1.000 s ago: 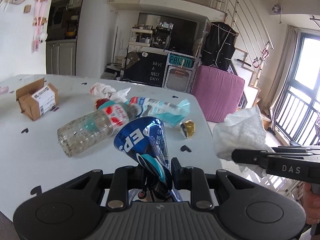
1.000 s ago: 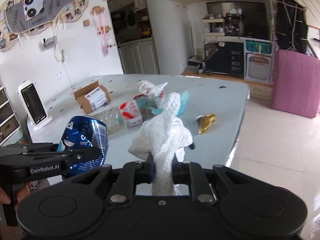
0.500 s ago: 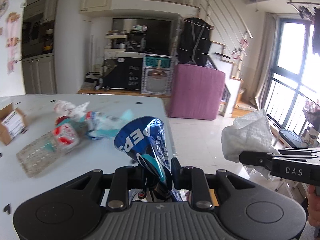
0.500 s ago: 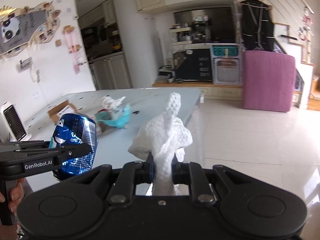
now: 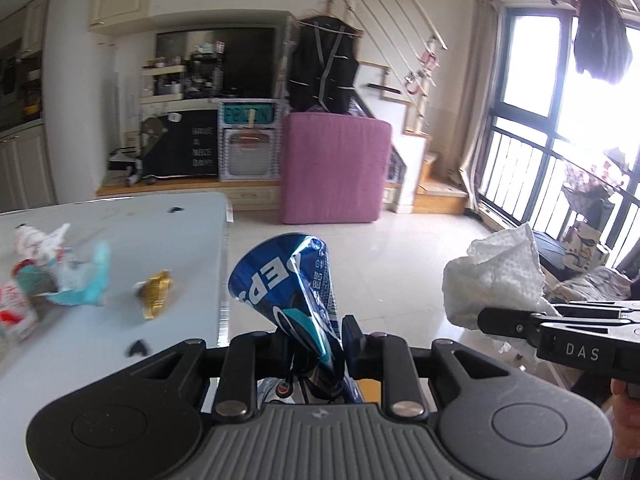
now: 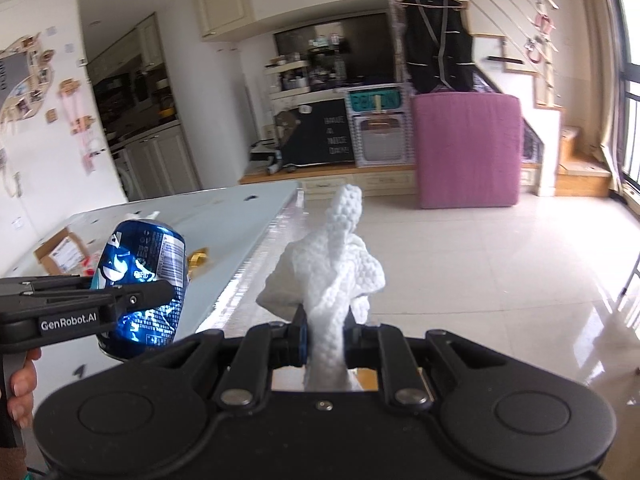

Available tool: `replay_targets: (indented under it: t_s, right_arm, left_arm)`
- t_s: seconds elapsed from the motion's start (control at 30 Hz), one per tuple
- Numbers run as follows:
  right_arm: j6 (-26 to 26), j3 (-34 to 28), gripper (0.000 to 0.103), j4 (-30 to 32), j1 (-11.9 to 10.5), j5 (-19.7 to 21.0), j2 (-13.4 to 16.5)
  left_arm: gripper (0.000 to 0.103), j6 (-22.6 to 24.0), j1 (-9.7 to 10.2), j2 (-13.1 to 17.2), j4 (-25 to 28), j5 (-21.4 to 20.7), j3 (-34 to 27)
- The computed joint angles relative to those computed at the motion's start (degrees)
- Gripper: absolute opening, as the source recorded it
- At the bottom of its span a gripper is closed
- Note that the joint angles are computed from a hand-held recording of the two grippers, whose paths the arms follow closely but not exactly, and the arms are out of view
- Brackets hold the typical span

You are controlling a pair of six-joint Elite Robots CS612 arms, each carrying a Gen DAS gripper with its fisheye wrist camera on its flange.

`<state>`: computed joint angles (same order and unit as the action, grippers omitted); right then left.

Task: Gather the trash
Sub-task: 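Carry the can and tissue in both tools over the wastebasket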

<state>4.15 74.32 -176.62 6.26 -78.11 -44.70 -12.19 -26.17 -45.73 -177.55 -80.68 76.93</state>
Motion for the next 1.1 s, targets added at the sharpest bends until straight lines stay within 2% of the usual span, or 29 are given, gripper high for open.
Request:
replay_targets:
  t_s: [0.23, 0.5, 0.87, 1.1]
  right_arm:
    - [1.4, -0.1, 0.015, 1.6, -1.6, -1.7, 0.8]
    - [2.8, -3.1, 0.015, 6.9, -2.6, -2.3, 3.4]
    - [4.5, -10.2, 0.015, 15.6, -3.4, -2.1, 8.8]
    - [7.4, -15.4, 0.015, 22.4, -3.6, -1.9, 12.7]
  left_arm:
    - [0.026, 0.4, -0.51, 4.5, 5.3, -4.0, -6.9]
    - [0.026, 0.4, -0.19, 10.3, 14.6, -7.9, -15.7]
    - [0.026, -1.2, 1.12, 18.4, 27.3, -11.4, -27.4]
    - [0.026, 0.1, 1.92, 24.3, 37.1, -13.2, -37.1]
